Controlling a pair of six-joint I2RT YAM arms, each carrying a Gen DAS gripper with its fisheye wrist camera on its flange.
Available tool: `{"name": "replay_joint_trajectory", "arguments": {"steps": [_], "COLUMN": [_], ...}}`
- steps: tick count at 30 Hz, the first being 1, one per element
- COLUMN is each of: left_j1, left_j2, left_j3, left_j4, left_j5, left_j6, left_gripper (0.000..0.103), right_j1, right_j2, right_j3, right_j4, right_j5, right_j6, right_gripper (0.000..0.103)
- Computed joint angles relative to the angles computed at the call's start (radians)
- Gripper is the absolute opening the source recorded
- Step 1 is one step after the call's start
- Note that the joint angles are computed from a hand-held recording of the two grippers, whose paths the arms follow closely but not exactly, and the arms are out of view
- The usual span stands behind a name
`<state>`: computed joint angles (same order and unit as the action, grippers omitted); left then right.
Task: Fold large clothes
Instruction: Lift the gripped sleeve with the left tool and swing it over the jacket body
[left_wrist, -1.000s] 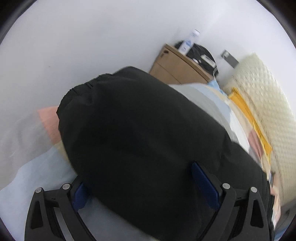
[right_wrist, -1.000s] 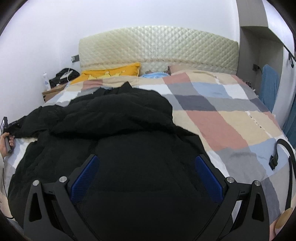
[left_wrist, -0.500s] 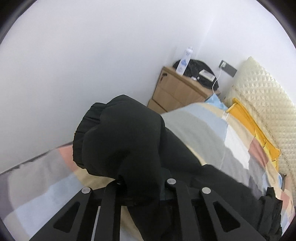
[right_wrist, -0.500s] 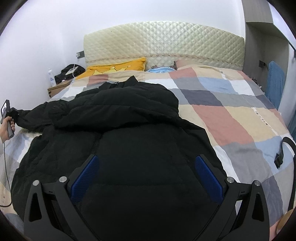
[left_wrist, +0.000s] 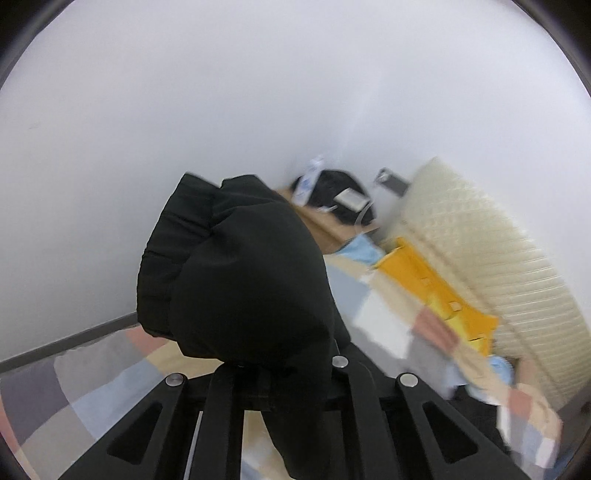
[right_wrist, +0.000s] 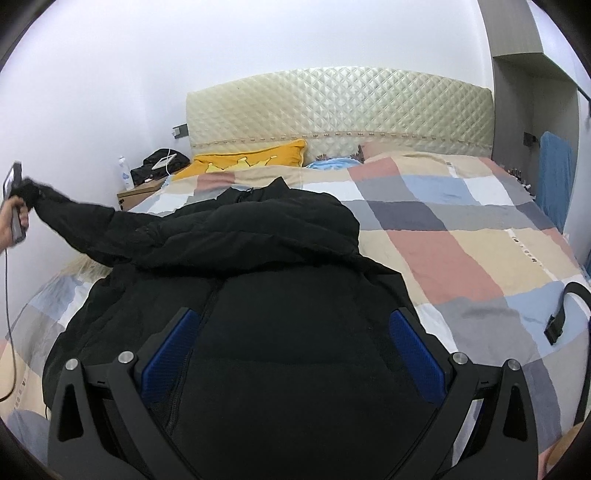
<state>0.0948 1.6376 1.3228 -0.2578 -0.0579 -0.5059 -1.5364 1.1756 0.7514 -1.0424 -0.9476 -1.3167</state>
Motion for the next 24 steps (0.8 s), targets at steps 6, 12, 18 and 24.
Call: {"name": "replay_joint_trajectory", "arguments": {"steps": [6,12,18,24], "left_j1": [-0.138,-0.320,-0.517,-0.715], "left_j2": [-0.069,-0.077,0.021,0.133], "left_j3": [0.140,0.269,0.493,0.731], "left_j4": [-0.147,-0.233,-0.348,-0.462], "left_j5": [-0.104,-0.205,-0.348,-0.460], "left_j6": [-0.001,-0.016,-0.004,-0.038], "left_gripper": [0.010,0.010,0.010,0.010], "right_j1": [-0.078,-0.145,-0.187,-0.222], "right_j2": [0.102,0.199,0.301,0.403], "right_j3": [0.087,0.157,0.240,0.343], "right_j4": [-0.153,-0.263,-0.370,-0.427], "right_j5": [-0.023,-0.028,-0.042,-0.045], "right_j6": [-0.163,-0.320,-0.420,-0.469], "right_gripper": [0.103,0.103,0.103,0.103]}}
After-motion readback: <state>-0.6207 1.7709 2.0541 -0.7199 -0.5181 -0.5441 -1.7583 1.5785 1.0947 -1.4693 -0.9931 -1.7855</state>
